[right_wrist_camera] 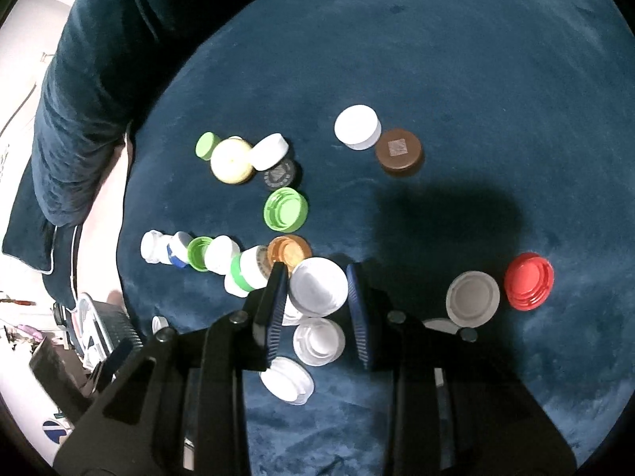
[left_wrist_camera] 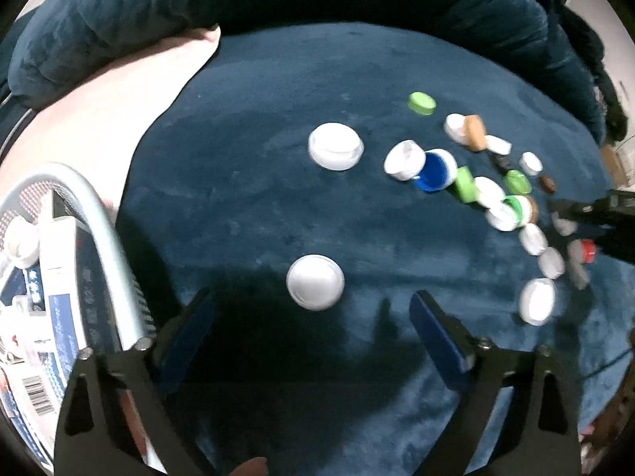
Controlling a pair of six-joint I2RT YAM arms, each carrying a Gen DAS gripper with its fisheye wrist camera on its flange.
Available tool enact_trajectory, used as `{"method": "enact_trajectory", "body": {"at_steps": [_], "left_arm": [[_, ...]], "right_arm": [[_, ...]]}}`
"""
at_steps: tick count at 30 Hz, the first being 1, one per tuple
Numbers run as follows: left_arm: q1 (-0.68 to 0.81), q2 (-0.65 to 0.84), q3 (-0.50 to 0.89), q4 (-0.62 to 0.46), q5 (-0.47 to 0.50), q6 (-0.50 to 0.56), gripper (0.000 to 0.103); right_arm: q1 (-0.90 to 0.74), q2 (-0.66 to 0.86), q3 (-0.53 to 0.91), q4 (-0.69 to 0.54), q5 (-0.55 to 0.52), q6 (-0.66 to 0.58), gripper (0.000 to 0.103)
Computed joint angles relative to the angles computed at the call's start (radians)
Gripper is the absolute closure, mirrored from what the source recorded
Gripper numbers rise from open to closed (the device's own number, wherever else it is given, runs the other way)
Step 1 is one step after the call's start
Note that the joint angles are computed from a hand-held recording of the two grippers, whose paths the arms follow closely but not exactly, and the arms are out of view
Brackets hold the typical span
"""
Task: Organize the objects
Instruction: 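Grasp a white cap with the right tool while the left tool grasps another white cap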
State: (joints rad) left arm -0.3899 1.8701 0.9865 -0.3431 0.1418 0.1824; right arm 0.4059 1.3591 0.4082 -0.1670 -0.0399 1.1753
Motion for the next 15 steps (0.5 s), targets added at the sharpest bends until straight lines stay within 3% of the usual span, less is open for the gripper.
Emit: {"method": "enact_trajectory", "body": {"at_steps": [4, 6, 9, 15], "left_arm": [[-0.040, 0.019, -0.015, 0.070, -0.068, 0.015, 0.031], [-0.052, 0.034, -0.010, 0.086, -0.103, 0.038, 0.074], [-0.018, 0.058, 0.026, 0.029, -0.034, 0.042, 0.071], [0.058, -0.045, 0.012, -0.014, 0.098, 0.031, 0.072]], "right_arm": [[0.012, -0.030, 0.007, -0.024, 0.021, 0.004, 0.072], [0.028, -0.035, 0.024, -0.042, 0.040, 0.013, 0.072], [0.047, -0.050, 0.036, -0.068, 0.059, 0.019, 0.072], [0.084, -0.067, 0.077, -0.107, 0.098, 0.044, 0.072]]}}
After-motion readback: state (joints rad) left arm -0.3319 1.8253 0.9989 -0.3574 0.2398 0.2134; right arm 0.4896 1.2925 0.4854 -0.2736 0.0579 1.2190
